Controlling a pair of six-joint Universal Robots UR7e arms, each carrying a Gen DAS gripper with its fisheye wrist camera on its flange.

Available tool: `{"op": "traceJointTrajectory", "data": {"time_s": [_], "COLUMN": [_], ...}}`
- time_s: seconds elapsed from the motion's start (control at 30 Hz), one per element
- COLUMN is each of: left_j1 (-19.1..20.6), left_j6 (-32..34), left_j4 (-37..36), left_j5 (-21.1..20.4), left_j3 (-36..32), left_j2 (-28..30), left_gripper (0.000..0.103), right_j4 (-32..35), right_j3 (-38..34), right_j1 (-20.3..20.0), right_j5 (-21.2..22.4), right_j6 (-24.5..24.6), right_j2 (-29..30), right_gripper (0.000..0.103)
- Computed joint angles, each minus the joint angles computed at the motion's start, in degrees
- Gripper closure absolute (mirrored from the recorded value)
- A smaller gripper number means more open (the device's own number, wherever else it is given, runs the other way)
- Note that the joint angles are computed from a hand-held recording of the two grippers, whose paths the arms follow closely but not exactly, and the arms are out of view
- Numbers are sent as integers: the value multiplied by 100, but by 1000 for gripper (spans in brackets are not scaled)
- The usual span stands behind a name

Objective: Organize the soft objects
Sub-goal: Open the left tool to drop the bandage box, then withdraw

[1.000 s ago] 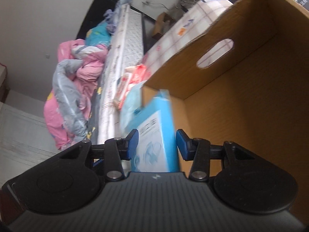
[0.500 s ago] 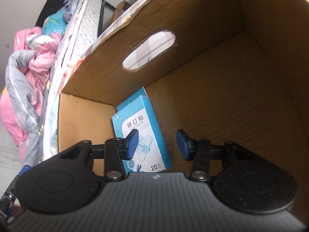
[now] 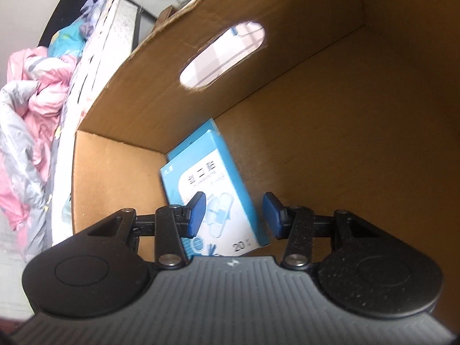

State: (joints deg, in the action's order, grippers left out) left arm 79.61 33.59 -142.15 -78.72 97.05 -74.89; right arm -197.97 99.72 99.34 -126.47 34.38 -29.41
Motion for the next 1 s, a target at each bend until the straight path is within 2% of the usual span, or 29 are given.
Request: {"op": "traceJointTrajectory", "data": {"time_s": [0.07,0.2,0.4,0.53,0.63,0.8,0.9,1.0], "left_j1": [132,332,516,557,603,703,766,805], "left_j6": [17,76,71,247,314,356,411,496], "left_j4": [0,-83,-45,-235,-211,-145,-24,50], "left_j5": [62,186,265,258,249,239,183,137], "left_j3": [-1,4,9,133,159,158,117,98], "left_j2": [-95,-236,-334,-440,-494,-533,-542,-549], "left_gripper": [28,27,27,27,27,26,25,23], "right_j4": [-133,-265,266,104,50,361,660,644], "right_j3": [53,342,437,381,240,285,390,593], "right_j1": [102,229,128,60,101,153,331,584], "right_j5": [-222,-219,210,400,327,282,25,-315], "right_j6": [-49,214,855,1008,964,1121,1267,1298], "right_j2": [-29,-226,-287,-158,-84,-212,-372,-486], "right_gripper": [58,55,52,52,52,50,42,37]}}
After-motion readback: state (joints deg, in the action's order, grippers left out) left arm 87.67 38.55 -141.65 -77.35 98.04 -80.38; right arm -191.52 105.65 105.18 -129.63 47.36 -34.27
